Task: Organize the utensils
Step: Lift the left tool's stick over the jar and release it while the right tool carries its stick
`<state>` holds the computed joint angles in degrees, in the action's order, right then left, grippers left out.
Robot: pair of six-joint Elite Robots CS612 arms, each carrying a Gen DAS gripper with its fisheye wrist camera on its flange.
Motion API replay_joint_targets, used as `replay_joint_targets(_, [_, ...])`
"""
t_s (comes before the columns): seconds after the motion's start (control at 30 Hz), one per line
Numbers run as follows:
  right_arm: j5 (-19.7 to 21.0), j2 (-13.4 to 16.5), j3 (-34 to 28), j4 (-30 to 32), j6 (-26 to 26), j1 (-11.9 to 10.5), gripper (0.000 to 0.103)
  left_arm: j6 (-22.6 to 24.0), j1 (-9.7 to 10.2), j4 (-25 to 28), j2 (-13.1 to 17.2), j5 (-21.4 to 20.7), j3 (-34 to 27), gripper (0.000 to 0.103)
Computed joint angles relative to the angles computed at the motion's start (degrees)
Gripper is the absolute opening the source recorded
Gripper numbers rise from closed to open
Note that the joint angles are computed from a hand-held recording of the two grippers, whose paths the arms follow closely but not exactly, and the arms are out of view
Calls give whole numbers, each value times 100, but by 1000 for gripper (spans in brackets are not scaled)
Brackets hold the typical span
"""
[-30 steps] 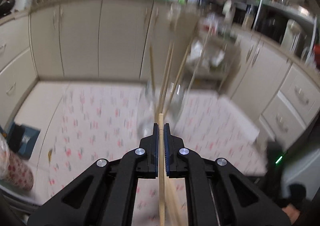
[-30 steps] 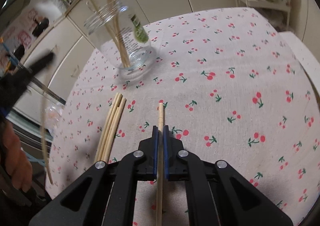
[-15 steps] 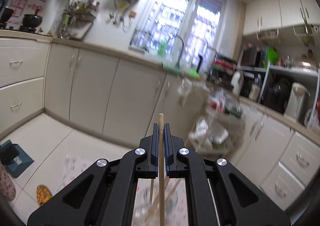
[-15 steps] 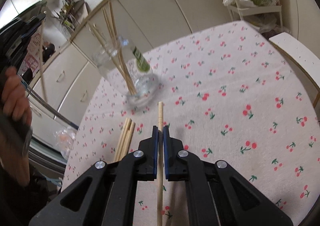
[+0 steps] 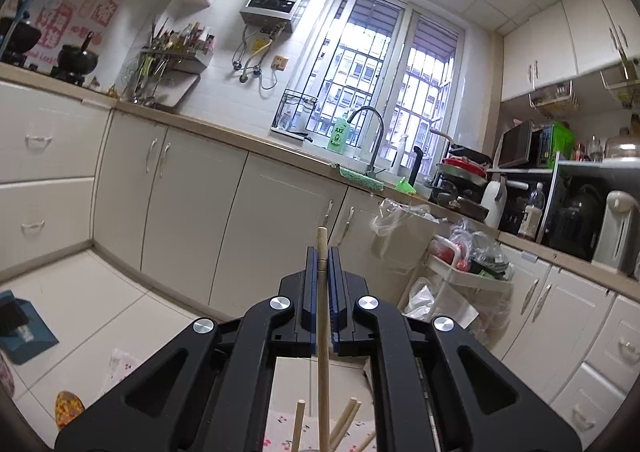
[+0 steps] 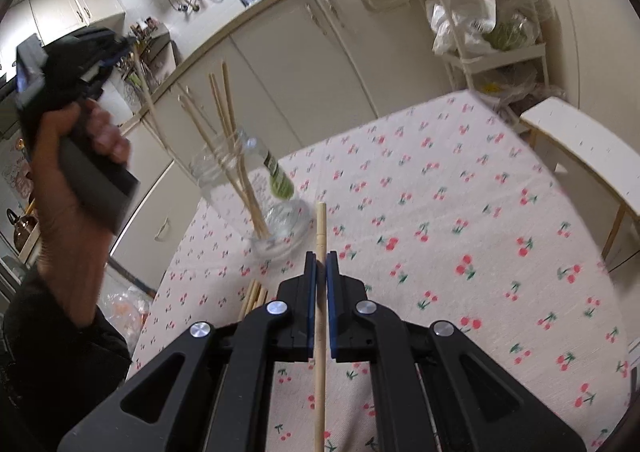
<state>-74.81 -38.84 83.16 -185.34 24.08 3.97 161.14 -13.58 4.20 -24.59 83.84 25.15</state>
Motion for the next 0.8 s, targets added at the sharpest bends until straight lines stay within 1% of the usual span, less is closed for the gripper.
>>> replay_joint_targets(0.07, [-113, -5, 23, -160, 38, 4, 6, 84, -27, -64, 10, -47, 52, 5])
replay_joint_targets(0.1, [-143, -10, 39, -224, 62, 1, 6, 130, -37, -27, 72, -73, -34, 5])
replay_joint_targets(0.13, [-181, -13, 49, -282, 88, 0, 6, 166, -46, -88, 45, -94, 62, 5])
replay_joint_targets(0.3, [-308, -25, 93, -500, 188, -16, 6, 344, -75, -123, 90, -180, 135, 5])
replay_joint_targets(0.33, [-323, -29, 97, -523, 196, -18, 6, 337, -70, -31, 135, -158, 66, 5])
replay_joint_targets(0.4, [-342, -31, 100, -553, 213, -20, 6, 368, -70, -45, 122, -173, 128, 6])
replay_joint_targets(0.43, [-347, -34, 101, -553, 210, -19, 6, 391, -68, -130, 65, -181, 259, 6])
replay_joint_targets(0.6, [-315, -37, 116, -593, 205, -28, 6, 385, -57, -313, -59, -190, 473, 6])
replay_joint_targets(0.8, [-275, -37, 123, -623, 254, -46, 6, 444, -58, -412, -113, -216, 512, 5])
